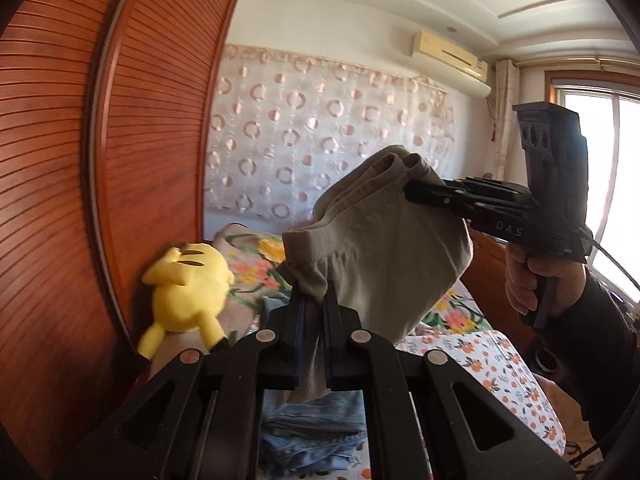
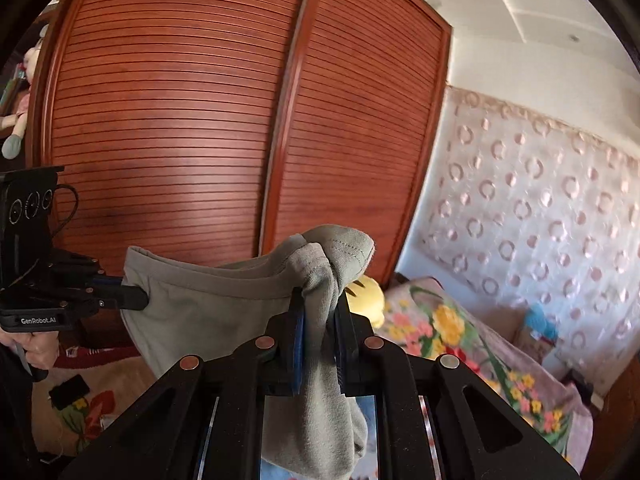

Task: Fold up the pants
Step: 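Carry the folded pants with the left tool over the blue jeans stack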

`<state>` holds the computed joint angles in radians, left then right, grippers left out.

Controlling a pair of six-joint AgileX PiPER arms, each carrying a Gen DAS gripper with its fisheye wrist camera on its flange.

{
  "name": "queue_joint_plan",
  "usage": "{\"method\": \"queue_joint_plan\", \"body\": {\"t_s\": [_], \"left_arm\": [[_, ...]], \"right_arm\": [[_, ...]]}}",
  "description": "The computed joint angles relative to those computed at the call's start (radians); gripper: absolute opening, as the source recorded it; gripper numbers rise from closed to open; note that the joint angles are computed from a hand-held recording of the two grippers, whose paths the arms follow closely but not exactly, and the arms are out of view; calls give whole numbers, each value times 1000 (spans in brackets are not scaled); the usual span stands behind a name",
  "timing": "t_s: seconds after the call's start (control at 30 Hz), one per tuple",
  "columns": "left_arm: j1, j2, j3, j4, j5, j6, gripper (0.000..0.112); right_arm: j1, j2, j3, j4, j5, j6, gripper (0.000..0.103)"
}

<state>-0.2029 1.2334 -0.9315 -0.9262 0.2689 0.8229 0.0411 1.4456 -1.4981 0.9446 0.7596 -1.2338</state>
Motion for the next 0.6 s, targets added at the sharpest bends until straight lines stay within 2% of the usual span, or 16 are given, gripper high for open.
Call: {"method": "queue_joint_plan", "body": {"t_s": [0.13, 0.2, 0.47, 0.6], "left_arm": [[63, 5, 17, -13, 26, 14, 8], [70, 28, 27, -17, 39, 20, 8], [-50, 181, 56, -114, -24, 82, 8], [-89, 249, 20, -28, -55, -25, 8]], "right_arm": [[-19, 97, -14, 95, 33, -102, 12], [-66, 153, -26, 110, 86, -121, 12], [-154, 327, -94, -13, 124, -109, 12], [-175, 400, -156, -55, 117, -102, 12]]}}
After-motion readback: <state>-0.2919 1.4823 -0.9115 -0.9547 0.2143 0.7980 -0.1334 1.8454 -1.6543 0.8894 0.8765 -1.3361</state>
